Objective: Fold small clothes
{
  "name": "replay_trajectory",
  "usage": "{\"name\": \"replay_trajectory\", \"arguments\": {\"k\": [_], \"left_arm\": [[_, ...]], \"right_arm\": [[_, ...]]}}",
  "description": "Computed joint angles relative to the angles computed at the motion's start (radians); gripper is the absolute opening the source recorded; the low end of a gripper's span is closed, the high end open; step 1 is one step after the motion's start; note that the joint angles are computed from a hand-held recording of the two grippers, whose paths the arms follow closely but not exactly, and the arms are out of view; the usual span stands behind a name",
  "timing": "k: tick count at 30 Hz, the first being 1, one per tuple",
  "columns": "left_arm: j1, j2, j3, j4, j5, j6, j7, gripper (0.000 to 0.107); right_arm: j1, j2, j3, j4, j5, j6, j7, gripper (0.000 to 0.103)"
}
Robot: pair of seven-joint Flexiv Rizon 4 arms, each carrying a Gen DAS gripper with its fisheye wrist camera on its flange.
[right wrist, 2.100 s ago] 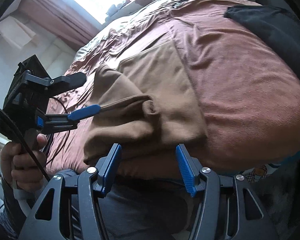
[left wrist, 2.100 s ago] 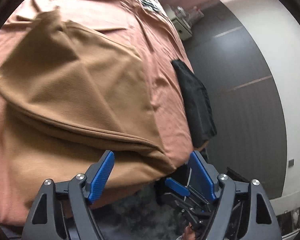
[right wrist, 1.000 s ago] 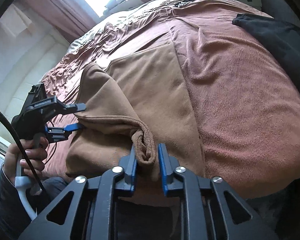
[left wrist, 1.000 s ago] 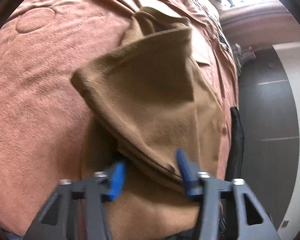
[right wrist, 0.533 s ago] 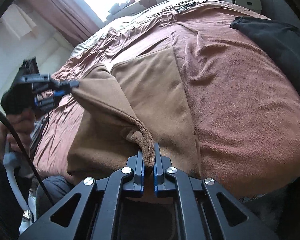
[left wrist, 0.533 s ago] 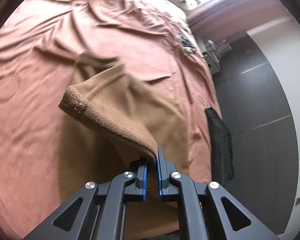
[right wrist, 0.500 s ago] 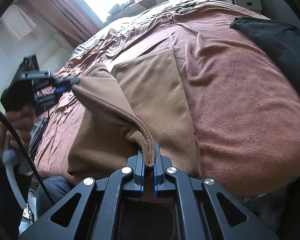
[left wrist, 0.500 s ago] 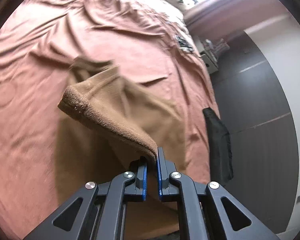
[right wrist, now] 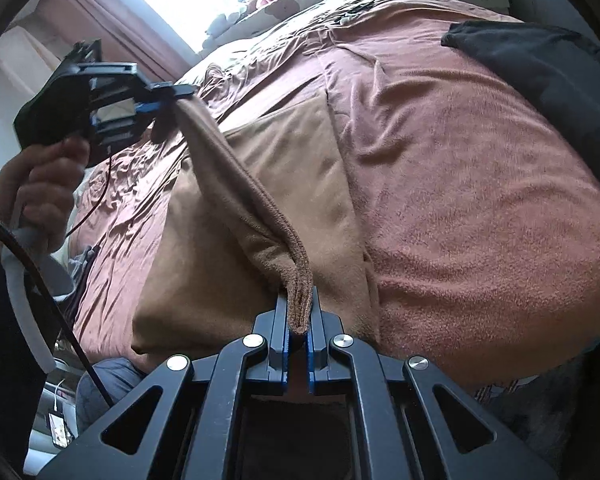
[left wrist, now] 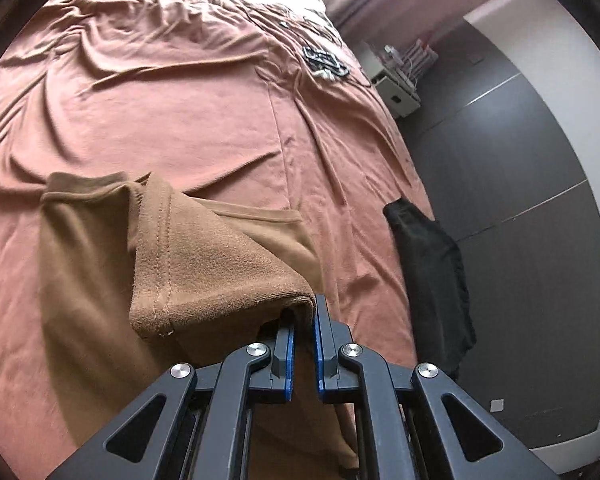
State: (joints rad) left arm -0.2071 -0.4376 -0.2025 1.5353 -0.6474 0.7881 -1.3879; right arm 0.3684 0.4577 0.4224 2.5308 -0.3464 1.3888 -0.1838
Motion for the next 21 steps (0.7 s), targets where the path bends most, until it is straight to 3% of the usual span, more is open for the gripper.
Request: {"name": "replay_trajectory", "arguments": {"k": [21], "left_arm": [[-0.08, -0.273, 0.002, -0.325, 0.188, -0.161, -0.101, 0.009]], "right_arm": [[0.018, -0.011, -0.008, 0.022, 0.043, -0.008, 0.013, 0.002]]}}
